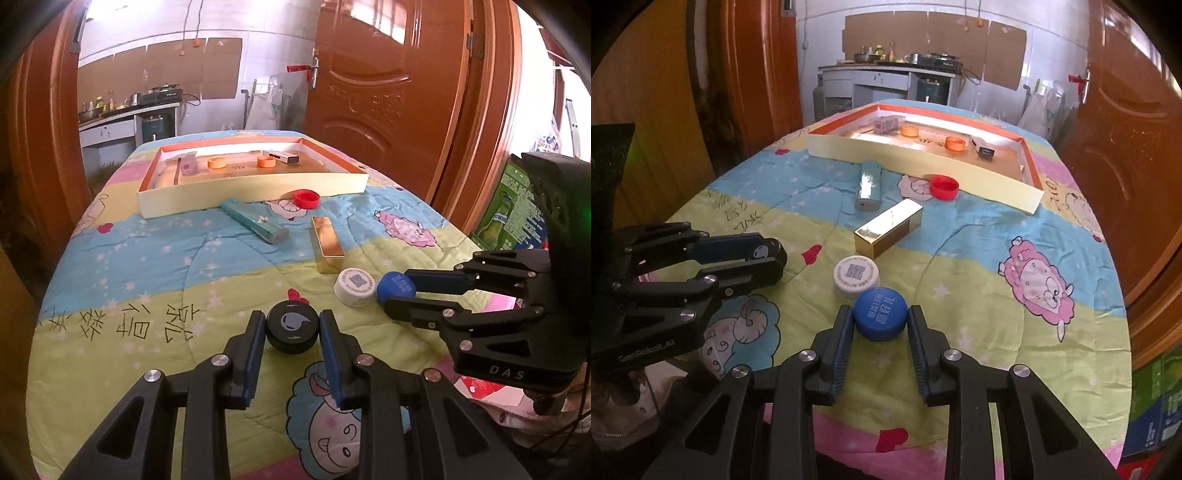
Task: Organize rigid objects
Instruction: 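Carry the black and blue caps over the box lid with both grippers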
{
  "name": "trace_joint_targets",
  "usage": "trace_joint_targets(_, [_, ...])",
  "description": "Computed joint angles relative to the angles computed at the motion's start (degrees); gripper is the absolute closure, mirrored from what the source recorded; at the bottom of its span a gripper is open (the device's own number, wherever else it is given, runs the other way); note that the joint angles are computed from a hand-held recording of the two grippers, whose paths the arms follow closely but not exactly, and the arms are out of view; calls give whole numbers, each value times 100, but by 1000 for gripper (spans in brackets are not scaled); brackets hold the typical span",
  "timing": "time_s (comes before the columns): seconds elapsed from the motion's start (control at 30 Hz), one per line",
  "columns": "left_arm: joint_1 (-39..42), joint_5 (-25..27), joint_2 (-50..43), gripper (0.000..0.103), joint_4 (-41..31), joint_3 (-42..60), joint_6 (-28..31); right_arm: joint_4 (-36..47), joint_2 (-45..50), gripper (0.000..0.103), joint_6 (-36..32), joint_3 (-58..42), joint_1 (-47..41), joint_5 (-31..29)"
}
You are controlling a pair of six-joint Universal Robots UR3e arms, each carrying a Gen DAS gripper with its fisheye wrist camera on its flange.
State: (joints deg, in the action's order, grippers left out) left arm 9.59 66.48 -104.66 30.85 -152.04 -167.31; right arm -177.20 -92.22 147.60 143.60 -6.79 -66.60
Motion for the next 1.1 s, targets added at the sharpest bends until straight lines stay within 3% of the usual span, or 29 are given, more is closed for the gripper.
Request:
trace_joint_targets(0.53, [42,36,271,73,-502,283,-167,-44,70,73,273,-184,-205,152])
trace_joint_targets(1.1, [47,201,407,73,-1431,1425,-436,49,809,73,643,-1506,190,-4])
